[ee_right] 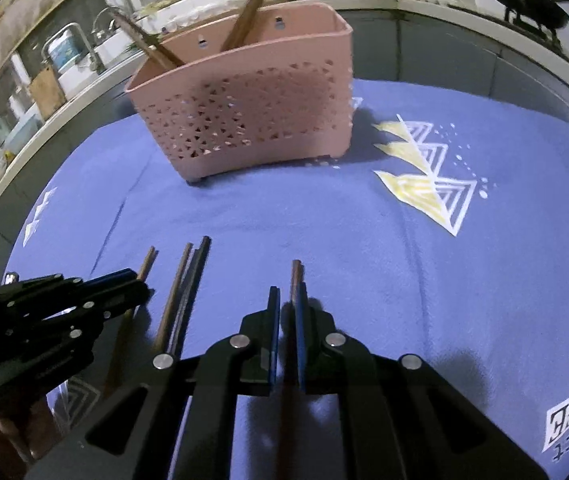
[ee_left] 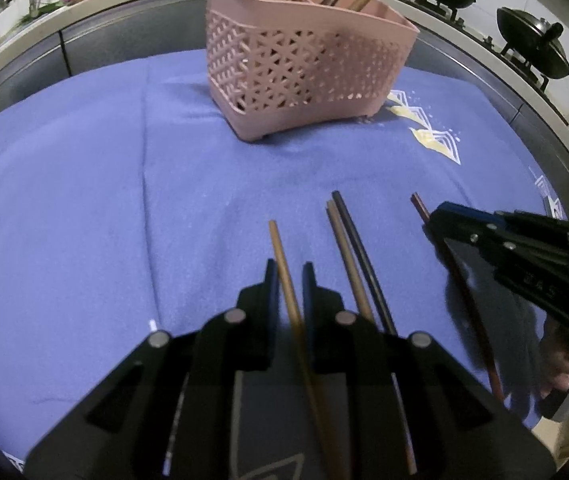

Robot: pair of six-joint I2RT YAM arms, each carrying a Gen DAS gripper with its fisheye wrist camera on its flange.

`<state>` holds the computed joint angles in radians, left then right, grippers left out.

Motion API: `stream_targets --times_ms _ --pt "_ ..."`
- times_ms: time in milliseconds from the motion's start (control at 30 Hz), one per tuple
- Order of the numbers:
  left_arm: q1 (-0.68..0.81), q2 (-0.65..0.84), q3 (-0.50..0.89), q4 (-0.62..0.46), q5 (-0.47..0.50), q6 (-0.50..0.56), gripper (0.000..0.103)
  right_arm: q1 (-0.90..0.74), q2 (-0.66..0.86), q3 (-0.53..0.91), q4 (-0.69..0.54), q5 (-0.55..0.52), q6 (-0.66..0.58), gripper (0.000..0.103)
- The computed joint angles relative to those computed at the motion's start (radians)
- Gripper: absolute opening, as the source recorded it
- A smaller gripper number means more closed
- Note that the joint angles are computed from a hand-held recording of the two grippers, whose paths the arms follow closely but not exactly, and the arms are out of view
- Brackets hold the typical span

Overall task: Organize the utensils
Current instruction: 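Lift the held chopsticks with both tools toward the pink holder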

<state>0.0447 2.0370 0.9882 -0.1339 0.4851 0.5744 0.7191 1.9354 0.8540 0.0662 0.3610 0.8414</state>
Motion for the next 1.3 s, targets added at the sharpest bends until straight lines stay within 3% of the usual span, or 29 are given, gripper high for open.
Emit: stream_targets --times_ms 200,433,700,833,967,1033,1067,1100,1167,1233,1300 --pt "-0.005 -0.008 -0.022 0.030 -0.004 0.005 0.012 -0.007 0.028 0.031 -0.024 -0.006 -0.006 0.011" --pt "0.004 -0.004 -0.014 0.012 0.013 0.013 0.012 0.006 0.037 0.039 -0.004 0.005 -0.016 0.032" --pt "0.008 -0.007 -0.022 0.020 0.017 0.021 0.012 0.048 0.056 0.078 -0.063 0.099 -0.001 0.033" --pt "0.002 -0.010 -0.028 0.029 0.008 0.015 0.012 0.031 0.060 0.062 -0.045 0.074 -0.006 0.033" --pt "-0.010 -0.017 -0.034 0.024 0.018 0.013 0.026 0.033 0.086 0.090 -0.048 0.083 -0.047 0.033" --pt "-0.022 -0.028 -0.059 0.060 0.002 0.012 0.031 0.036 0.105 0.117 -0.055 0.084 -0.069 0.024" --pt "-0.030 -0.034 -0.078 0.091 -0.013 0.010 0.031 0.038 0.107 0.119 -0.047 0.076 -0.079 0.009" --pt "-0.038 -0.040 -0.100 0.128 -0.025 0.014 0.031 0.039 0.108 0.116 -0.034 0.058 -0.088 0.006" --pt "-0.043 -0.044 -0.120 0.168 -0.037 0.022 0.028 0.039 0.108 0.117 -0.032 0.047 -0.086 0.005" --pt "-0.045 -0.046 -0.131 0.205 -0.069 0.017 0.011 0.034 0.090 0.093 -0.002 0.007 -0.076 0.005" --pt "-0.026 -0.035 -0.095 0.145 -0.040 0.021 0.007 0.032 0.063 0.057 0.039 -0.012 -0.069 0.005"
